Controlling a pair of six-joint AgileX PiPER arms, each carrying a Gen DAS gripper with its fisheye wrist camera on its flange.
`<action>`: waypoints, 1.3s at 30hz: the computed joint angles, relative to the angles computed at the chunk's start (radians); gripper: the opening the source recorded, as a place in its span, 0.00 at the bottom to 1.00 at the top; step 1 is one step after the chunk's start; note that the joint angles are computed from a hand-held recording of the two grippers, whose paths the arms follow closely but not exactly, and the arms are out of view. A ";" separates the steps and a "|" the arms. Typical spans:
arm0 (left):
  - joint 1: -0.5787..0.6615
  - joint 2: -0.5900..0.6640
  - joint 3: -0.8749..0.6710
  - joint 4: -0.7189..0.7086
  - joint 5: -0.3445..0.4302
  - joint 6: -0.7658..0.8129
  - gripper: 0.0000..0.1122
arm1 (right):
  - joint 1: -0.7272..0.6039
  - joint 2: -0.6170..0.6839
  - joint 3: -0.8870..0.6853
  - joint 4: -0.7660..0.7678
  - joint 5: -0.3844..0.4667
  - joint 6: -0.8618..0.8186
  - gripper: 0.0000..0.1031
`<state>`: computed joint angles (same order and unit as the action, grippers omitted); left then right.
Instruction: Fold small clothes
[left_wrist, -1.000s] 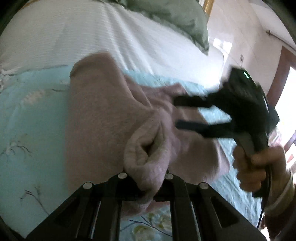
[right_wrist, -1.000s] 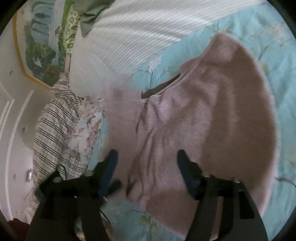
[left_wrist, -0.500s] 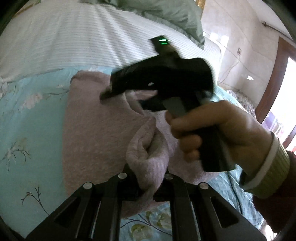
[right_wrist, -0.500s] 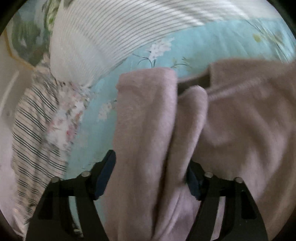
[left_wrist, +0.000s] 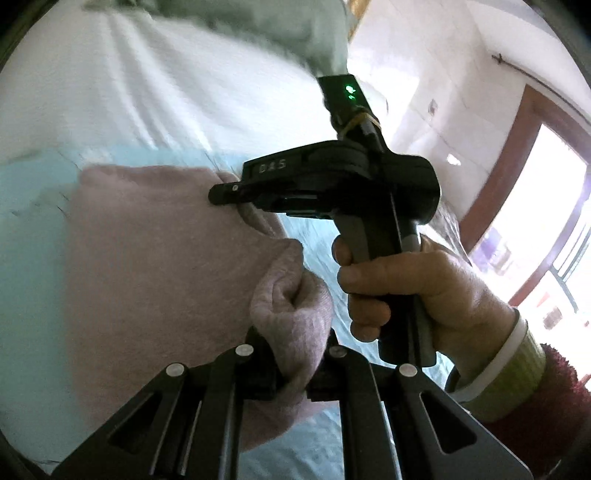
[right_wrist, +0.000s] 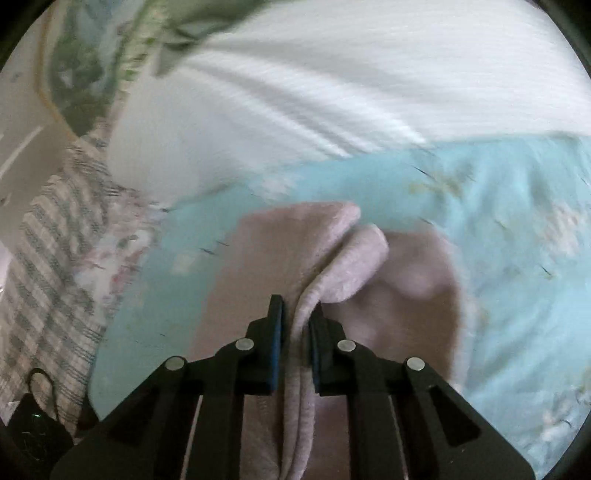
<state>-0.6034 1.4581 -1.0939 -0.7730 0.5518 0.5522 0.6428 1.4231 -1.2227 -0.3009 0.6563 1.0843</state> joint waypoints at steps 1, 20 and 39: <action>-0.015 0.017 0.001 0.005 -0.004 -0.006 0.07 | -0.012 -0.007 0.032 0.020 -0.011 -0.003 0.11; -0.041 0.079 -0.033 -0.042 0.033 0.053 0.08 | 0.073 -0.148 0.190 -0.262 0.004 0.325 0.07; 0.460 0.033 -0.024 -0.118 0.332 0.142 0.78 | 0.271 -0.283 0.371 -0.508 0.006 0.801 0.74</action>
<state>-0.1437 1.4910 -1.1175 -0.8909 0.8841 0.6944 0.9137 1.1398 -0.8514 -0.8088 0.6622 1.8856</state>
